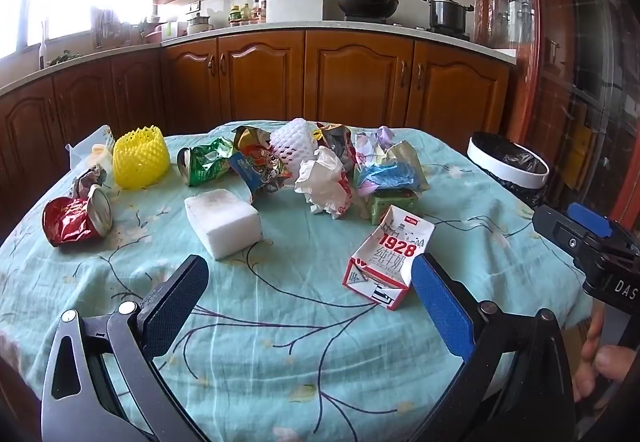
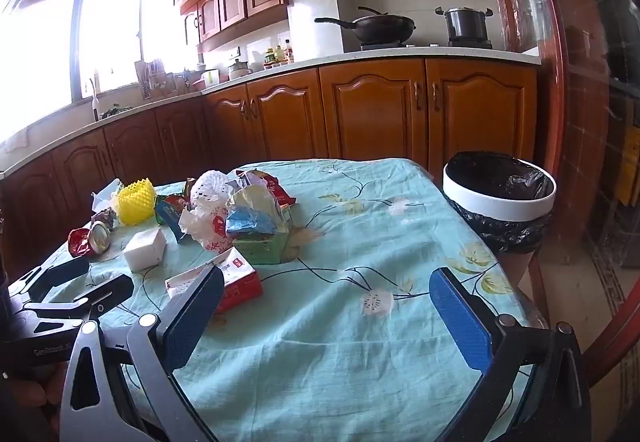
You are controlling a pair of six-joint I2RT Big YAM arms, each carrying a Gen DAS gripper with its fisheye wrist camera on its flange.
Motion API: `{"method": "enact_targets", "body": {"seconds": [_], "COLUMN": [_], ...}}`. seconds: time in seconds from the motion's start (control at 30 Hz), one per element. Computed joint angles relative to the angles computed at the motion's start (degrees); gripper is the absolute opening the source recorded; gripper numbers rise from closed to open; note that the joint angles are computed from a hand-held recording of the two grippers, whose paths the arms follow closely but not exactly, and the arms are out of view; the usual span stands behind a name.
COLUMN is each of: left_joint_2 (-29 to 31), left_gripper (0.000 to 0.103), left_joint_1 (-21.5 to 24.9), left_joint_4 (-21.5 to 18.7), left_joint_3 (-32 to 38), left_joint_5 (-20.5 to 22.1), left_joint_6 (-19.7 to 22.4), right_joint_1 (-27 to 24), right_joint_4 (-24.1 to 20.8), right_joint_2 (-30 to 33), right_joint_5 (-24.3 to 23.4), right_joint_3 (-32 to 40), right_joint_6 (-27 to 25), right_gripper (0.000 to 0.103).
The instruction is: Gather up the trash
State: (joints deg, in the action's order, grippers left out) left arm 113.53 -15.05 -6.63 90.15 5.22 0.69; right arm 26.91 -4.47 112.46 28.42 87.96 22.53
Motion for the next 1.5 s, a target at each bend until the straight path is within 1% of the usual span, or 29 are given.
{"method": "enact_targets", "body": {"seconds": [0.4, 0.7, 0.73, 0.8, 0.97, 1.07, 1.17, 1.2, 1.23, 1.27, 1.3, 1.33, 1.4, 1.43, 1.47, 1.5], "left_joint_2": [-0.92, -0.40, -0.02, -0.06, 0.16, 0.59, 1.41, 1.75, 2.02, 2.38, 2.78, 3.13, 3.92, 4.35, 4.97, 5.40], "left_gripper": [0.103, 0.103, 0.103, 0.103, 0.103, 0.103, 0.103, 0.103, 0.103, 0.103, 0.103, 0.103, 0.103, 0.103, 0.103, 0.103], "left_joint_1": [0.16, 0.25, 0.20, 0.26, 0.57, 1.12, 1.76, 2.02, 2.32, 2.53, 2.77, 2.88, 3.14, 3.30, 3.50, 3.58], "left_joint_4": [0.42, 0.44, -0.41, -0.56, -0.86, -1.48, -0.83, -1.83, -1.17, -3.24, -3.98, -5.77, -7.20, -7.27, -8.07, -8.95], "left_joint_3": [-1.29, -1.09, -0.12, -0.12, 0.30, 1.17, 2.05, 2.82, 3.04, 4.15, 4.93, 5.94, 7.52, 8.19, 9.27, 10.24], "left_joint_5": [0.08, 0.17, 0.08, 0.15, -0.15, -0.38, -1.59, -1.77, -1.88, -2.27, -2.34, -2.74, -3.28, -3.17, -2.53, -2.71], "left_joint_6": [0.05, 0.05, -0.11, -0.17, -0.51, -1.42, -1.43, -1.69, -1.93, -1.94, -2.29, -2.09, -2.15, -2.39, -3.03, -2.74], "right_joint_1": [0.05, 0.16, 0.18, 0.21, 0.43, 0.39, 0.09, -0.19, -0.29, -0.42, -0.54, -0.66, -0.88, -1.01, -1.17, -1.33], "right_joint_4": [0.34, 0.24, 0.25, 0.20, 0.03, 0.08, 0.08, 0.01, -0.28, -0.53, -0.68, -0.88, -1.32, -1.64, -1.95, -2.28], "right_joint_2": [-0.10, -0.01, -0.03, 0.02, 0.34, 0.54, 0.71, 0.80, 0.98, 1.18, 1.31, 1.54, 2.03, 2.37, 2.75, 3.06], "right_joint_5": [-0.56, -0.64, -0.64, -0.66, -1.32, -2.15, -3.52, -4.14, -4.62, -5.20, -5.66, -6.18, -7.25, -7.99, -8.96, -9.75], "right_joint_3": [-0.11, 0.12, 0.10, 0.19, 0.93, 1.43, 1.79, 1.87, 2.23, 2.63, 2.91, 3.38, 4.35, 5.03, 5.77, 6.36], "right_joint_6": [-0.05, -0.01, 0.04, 0.11, 0.06, -0.34, -0.23, -0.13, 0.02, 0.19, 0.31, 0.35, 0.32, 0.29, 0.27, 0.31], "right_gripper": [0.103, 0.103, 0.103, 0.103, 0.103, 0.103, 0.103, 0.103, 0.103, 0.103, 0.103, 0.103, 0.103, 0.103, 0.103, 0.103]}}
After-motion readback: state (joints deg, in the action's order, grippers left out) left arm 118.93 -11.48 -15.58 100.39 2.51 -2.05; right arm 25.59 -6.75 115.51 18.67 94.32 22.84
